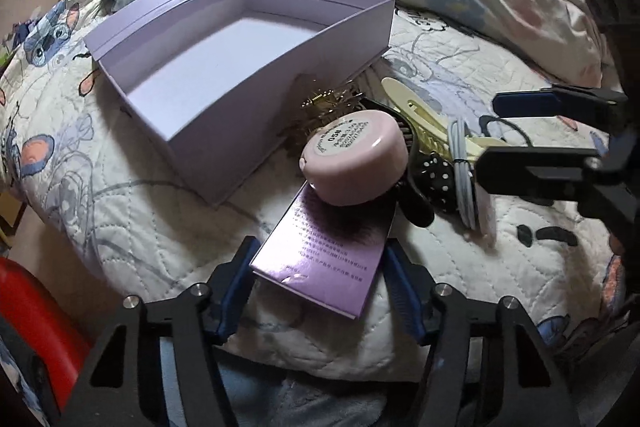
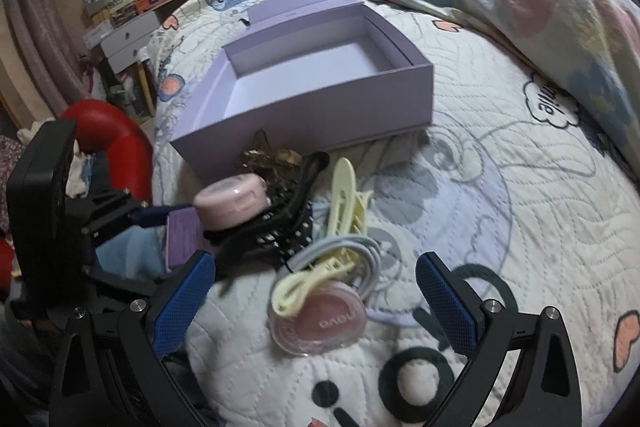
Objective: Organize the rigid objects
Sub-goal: 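Move the left tool to the purple card box while the right tool moves to the yellow claw clip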
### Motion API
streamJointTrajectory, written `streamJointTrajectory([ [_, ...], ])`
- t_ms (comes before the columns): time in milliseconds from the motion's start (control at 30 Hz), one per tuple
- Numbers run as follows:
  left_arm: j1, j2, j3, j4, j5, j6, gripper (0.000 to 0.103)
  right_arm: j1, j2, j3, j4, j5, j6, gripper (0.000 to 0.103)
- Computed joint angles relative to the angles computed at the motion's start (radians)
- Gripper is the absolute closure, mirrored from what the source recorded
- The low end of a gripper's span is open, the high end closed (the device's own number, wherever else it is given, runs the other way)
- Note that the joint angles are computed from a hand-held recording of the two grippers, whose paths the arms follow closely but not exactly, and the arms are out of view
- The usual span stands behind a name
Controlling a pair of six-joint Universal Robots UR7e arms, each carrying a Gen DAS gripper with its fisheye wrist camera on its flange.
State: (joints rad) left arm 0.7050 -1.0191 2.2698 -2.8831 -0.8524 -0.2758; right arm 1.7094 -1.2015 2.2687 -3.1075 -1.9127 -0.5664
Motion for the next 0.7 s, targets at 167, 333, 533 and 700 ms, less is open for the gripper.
streamJointTrajectory([
  [167, 0.002, -0.038, 0.027, 0.010, -0.031, -0.039, 0.046, 0.006, 0.014, -0.010, 0.006, 0.043, -0.015, 0.004],
  [333, -0.003, -0.051, 0.050, -0.018, -0.037, -0.028, 0.047, 0.018, 0.050, -0.037, 0.028, 0.067, -0.049, 0.013],
  [533, 0.001, -0.065, 0.073, -0.063, -0.058, -0.008, 0.047, 0.033, 0.111, -0.087, 0.068, 0.095, -0.118, 0.024],
  [700, 0.012, -0.064, 0.065, -0.070, -0.075, 0.006, 0.047, 0.047, 0.148, -0.111, 0.064, 0.075, -0.152, 0.029],
])
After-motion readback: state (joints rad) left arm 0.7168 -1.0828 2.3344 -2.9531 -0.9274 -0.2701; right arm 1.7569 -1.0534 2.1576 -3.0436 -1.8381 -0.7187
